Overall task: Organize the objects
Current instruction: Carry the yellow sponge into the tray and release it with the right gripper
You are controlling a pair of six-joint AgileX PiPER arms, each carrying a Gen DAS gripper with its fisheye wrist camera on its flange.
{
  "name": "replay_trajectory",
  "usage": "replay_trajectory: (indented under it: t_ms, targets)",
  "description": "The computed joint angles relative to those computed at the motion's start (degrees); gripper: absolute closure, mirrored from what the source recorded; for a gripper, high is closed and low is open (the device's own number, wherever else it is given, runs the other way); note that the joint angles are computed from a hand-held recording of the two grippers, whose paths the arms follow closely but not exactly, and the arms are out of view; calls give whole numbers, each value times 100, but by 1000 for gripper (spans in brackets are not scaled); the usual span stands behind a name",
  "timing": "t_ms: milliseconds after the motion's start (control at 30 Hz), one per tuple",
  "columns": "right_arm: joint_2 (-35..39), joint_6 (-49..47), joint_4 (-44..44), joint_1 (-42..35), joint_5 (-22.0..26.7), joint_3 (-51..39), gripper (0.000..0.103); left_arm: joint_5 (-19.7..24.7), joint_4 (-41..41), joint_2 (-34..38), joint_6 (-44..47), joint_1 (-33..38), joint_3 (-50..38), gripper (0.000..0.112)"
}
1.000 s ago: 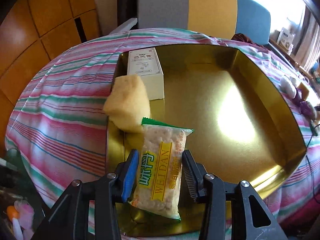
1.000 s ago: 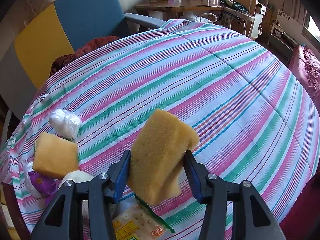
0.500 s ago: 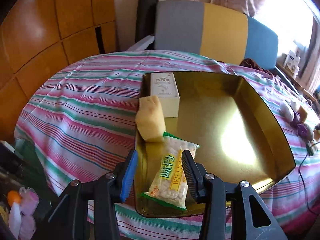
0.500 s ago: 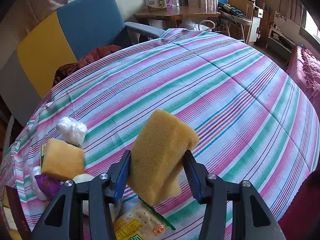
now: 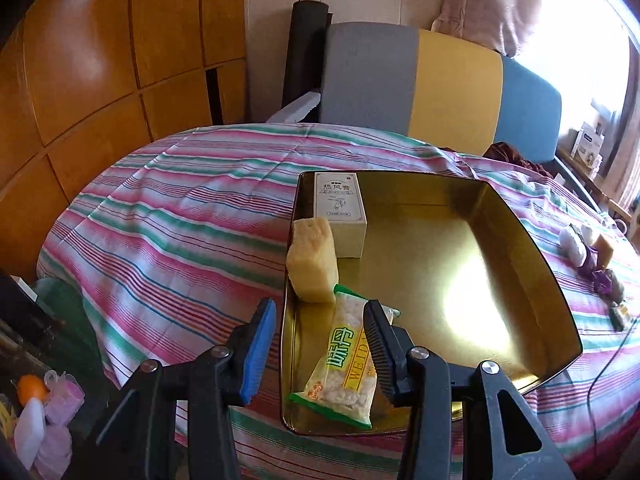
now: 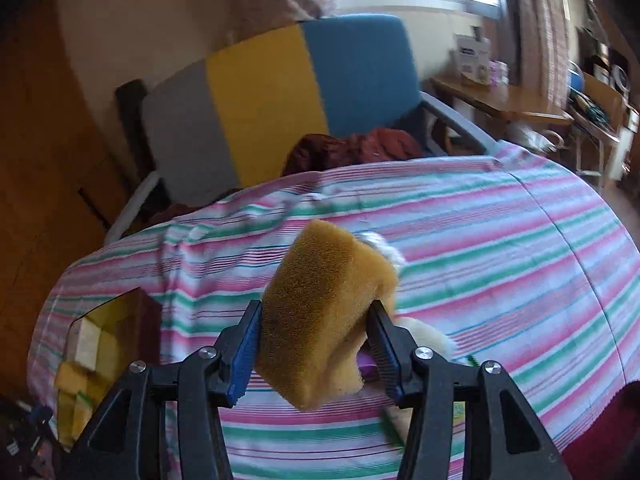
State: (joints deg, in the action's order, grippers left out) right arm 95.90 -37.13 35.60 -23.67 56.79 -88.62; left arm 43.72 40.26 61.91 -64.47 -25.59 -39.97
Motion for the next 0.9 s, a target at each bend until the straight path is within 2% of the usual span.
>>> replay_trajectory:
  t_ms: [167, 400, 567, 767, 900]
  targets:
    - [-442, -189, -11, 1282, 222, 460, 51, -54, -33, -47, -46, 73, 84, 66]
    - [-337, 151, -345, 2933, 298, 720, 51, -202, -161, -136, 90, 298, 200, 66]
    - [130, 631, -845, 3802, 239, 529, 51, -315, -286, -205, 207, 513, 284, 64]
    - [1046, 1796, -2014, 4676, 134, -131, 51, -541, -557, -390, 527, 975, 436, 63]
    - [1670, 2121, -2348, 5107, 356, -745, 51, -680, -812, -473, 815, 1315, 520, 62]
